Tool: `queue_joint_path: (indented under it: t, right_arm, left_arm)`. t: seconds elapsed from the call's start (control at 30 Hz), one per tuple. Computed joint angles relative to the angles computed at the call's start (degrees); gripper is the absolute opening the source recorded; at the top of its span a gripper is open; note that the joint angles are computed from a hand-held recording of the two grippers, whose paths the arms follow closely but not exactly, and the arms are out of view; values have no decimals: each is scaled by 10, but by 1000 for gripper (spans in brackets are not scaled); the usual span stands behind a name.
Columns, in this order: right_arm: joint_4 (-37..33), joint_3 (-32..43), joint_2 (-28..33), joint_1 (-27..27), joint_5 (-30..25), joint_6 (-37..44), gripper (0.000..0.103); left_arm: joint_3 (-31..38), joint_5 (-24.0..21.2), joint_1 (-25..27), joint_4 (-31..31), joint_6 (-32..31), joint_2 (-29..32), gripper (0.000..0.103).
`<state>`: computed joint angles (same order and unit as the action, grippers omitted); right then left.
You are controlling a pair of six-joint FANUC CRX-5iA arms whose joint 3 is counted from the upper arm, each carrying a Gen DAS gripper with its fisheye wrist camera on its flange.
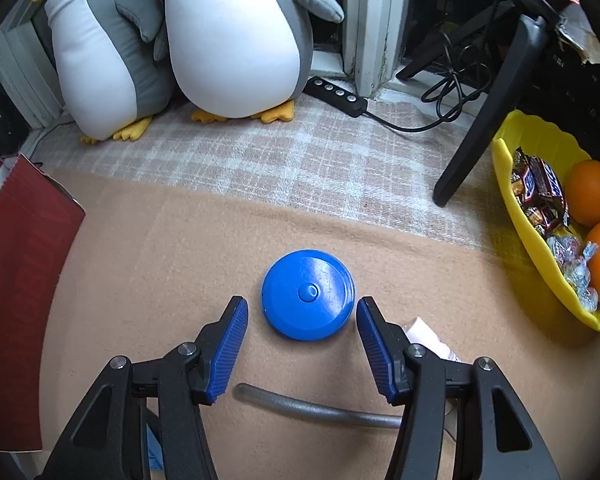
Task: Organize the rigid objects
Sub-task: 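Move the right gripper back to the blue round tin, then close the right gripper on the blue round tin and lift it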
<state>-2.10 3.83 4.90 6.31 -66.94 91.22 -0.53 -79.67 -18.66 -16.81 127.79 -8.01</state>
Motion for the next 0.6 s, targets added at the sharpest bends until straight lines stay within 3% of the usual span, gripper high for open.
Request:
queue_joint_path:
  t: [0.17, 0.23, 0.6]
  right_arm:
    - [12, 1, 7, 7, -5, 1, 52]
    - [17, 0, 8, 9, -6, -1, 45]
    - [21, -10, 0, 11, 1, 1, 45]
  left_arm:
    - [-1, 1, 1, 0, 0, 0, 18]
    - [-2, 2, 1, 1, -1, 0, 18]
    - [-10, 12, 5, 6, -3, -7, 18]
